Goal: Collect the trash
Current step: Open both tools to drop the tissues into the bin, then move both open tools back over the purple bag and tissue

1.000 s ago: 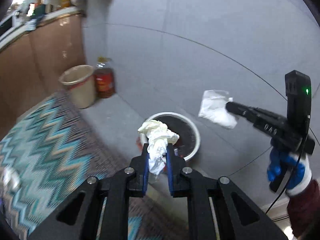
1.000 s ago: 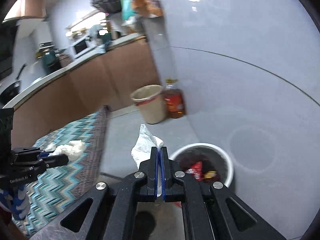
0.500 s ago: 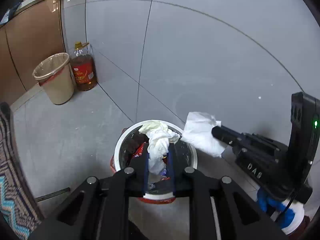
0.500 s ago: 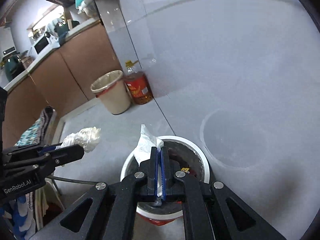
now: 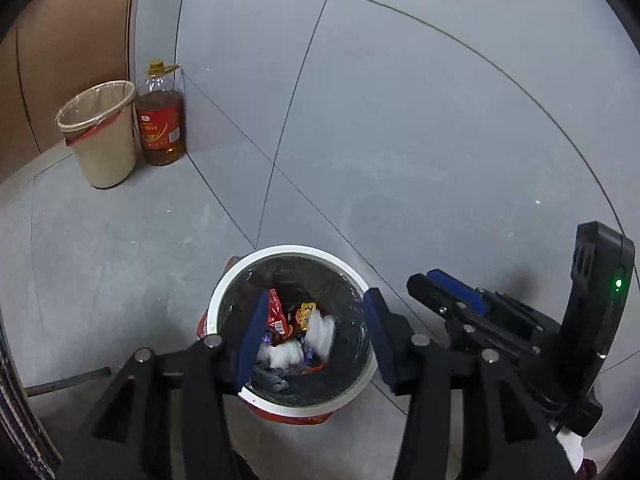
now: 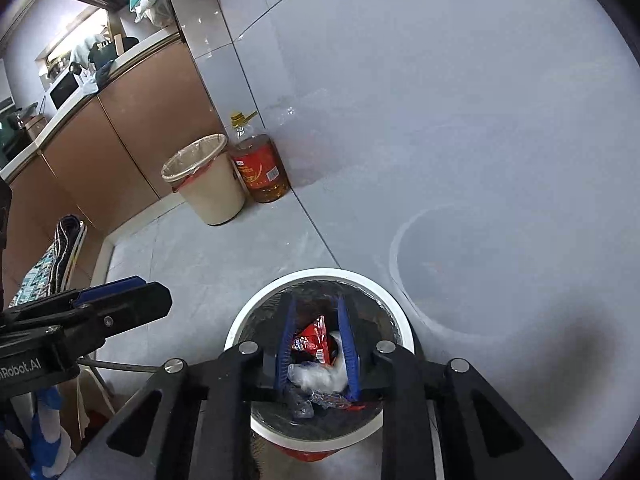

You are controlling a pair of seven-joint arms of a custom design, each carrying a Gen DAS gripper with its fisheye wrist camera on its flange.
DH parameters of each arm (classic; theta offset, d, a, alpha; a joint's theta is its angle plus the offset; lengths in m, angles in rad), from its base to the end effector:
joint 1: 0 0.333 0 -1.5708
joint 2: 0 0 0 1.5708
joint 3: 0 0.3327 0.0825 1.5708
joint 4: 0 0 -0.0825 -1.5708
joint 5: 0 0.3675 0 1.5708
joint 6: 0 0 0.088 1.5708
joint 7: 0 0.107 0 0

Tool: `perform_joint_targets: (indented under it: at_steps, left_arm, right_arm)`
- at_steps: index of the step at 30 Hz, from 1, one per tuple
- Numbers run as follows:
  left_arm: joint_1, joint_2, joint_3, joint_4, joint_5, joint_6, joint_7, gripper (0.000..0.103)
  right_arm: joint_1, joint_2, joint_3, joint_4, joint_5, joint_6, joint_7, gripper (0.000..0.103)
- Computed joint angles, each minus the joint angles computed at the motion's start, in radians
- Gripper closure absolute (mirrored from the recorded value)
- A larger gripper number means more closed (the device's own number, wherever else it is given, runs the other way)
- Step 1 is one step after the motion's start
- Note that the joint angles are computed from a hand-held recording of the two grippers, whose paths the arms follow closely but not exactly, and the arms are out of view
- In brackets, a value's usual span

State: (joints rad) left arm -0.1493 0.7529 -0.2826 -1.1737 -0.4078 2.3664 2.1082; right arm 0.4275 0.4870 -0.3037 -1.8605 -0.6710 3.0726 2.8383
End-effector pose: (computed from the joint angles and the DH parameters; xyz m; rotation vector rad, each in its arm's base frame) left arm 0.7395 -0.2628 0.4253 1.3500 -2.6218 1.0537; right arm 0.6558 0.1592 0.3610 -1.3515 2.0416 -0.5950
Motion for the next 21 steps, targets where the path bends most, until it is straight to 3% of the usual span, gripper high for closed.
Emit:
perform_joint_targets:
  at_steps: [6, 13, 17, 21]
  left_arm:
    - [0.058, -0.098, -0.031, -0.127, -0.084, 0.062, 0.051, 0.056]
    - [0.154, -0.318, -0.078, -0.395, -0.297, 0.183, 0.238, 0.056]
    - [0.187, -0.444, -0.067, -0.51, -0.436, 0.186, 0.366, 0.056]
    - [0.191, -0.551, -0.018, -0.595, -0.501, 0.153, 0.45, 0.056]
  right_arm:
    - [0.088, -0.059, -0.08, -0.05, -0.085, 0.023, 0.075, 0.07]
    - [0.267, -0.208, -0.213, -0.139, -0.412, -0.019, 0.359, 0.064]
    - [0.32, -0.326, -0.203, -0.192, -0.591, -0.118, 0.505, 0.064]
    - [0.332, -0.431, -0.137, -0.235, -0.701, -0.218, 0.578, 0.063]
